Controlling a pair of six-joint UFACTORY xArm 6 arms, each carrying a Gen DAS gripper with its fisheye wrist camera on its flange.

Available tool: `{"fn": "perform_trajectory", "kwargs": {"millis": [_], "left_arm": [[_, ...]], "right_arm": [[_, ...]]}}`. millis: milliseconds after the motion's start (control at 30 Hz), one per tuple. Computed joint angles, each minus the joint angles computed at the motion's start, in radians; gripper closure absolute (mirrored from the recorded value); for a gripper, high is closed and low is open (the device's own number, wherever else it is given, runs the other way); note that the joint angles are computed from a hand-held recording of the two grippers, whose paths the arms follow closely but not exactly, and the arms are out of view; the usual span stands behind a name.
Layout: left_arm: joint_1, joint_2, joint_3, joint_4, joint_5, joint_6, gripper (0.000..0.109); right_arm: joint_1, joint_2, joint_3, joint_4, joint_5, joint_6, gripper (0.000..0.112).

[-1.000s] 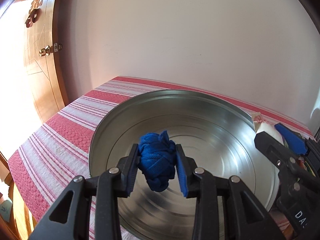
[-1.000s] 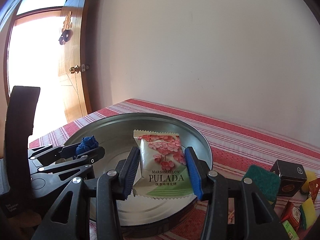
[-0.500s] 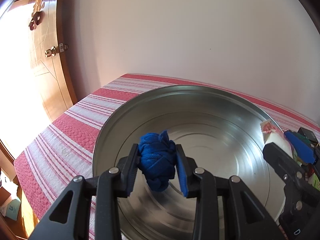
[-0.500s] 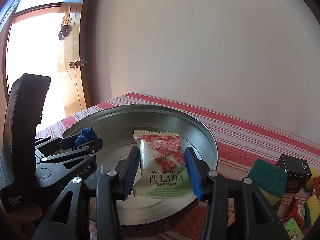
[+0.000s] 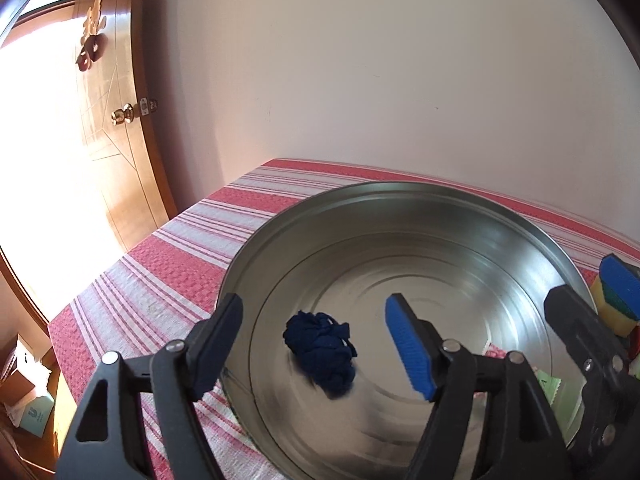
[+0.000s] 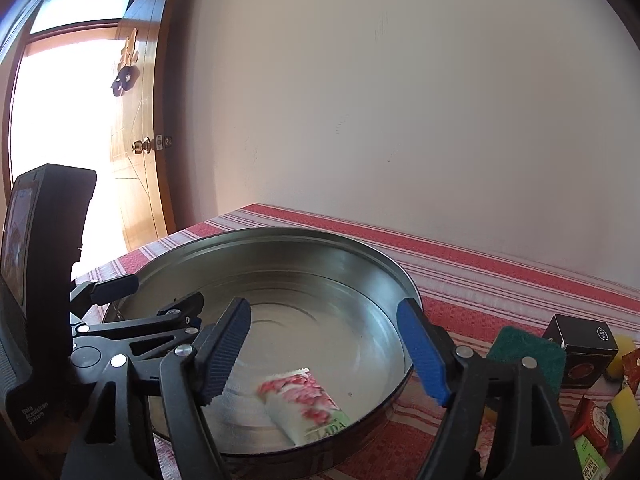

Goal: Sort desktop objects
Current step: 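Open both tools to drop the blue cloth and PULADA packet into the tin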

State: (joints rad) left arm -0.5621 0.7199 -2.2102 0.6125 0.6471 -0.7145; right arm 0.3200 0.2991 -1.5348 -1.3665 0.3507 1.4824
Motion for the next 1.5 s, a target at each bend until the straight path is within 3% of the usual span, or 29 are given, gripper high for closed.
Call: {"fn": "perform_trajectory", "kwargs": {"millis": [100, 267, 433, 633, 1100, 1500], "left_arm": [[0.001, -0.012, 0.016, 0.003, -0.006, -0.018, 0.031], [-0.004, -0.049, 0.066, 0.087, -0.025, -0.099, 0.019], [-0.007, -0.096, 0.139, 0.126, -0.093, -0.148, 0.019], [-0.011, -0.135, 0.225, 0.143, -0.184, -0.188, 0.019], [-0.025, -0.162, 0.274, 0.249, -0.226, -0.316, 0.019], [-0.05, -0.146, 0.253, 0.276, -0.27, -0.316, 0.017]], "right_arm": [[0.004, -0.019, 0.019, -0.061, 0.029, 0.059, 0.034], [0.006, -0.05, 0.049, -0.143, 0.057, 0.151, 0.034], [-0.004, -0.071, 0.074, -0.098, 0.049, 0.14, 0.03], [-0.008, -0.108, 0.126, -0.018, 0.106, 0.115, 0.03], [-0.004, -0.179, 0.203, -0.017, 0.162, 0.123, 0.03], [-0.026, -0.283, 0.321, -0.043, 0.215, 0.186, 0.03]]}}
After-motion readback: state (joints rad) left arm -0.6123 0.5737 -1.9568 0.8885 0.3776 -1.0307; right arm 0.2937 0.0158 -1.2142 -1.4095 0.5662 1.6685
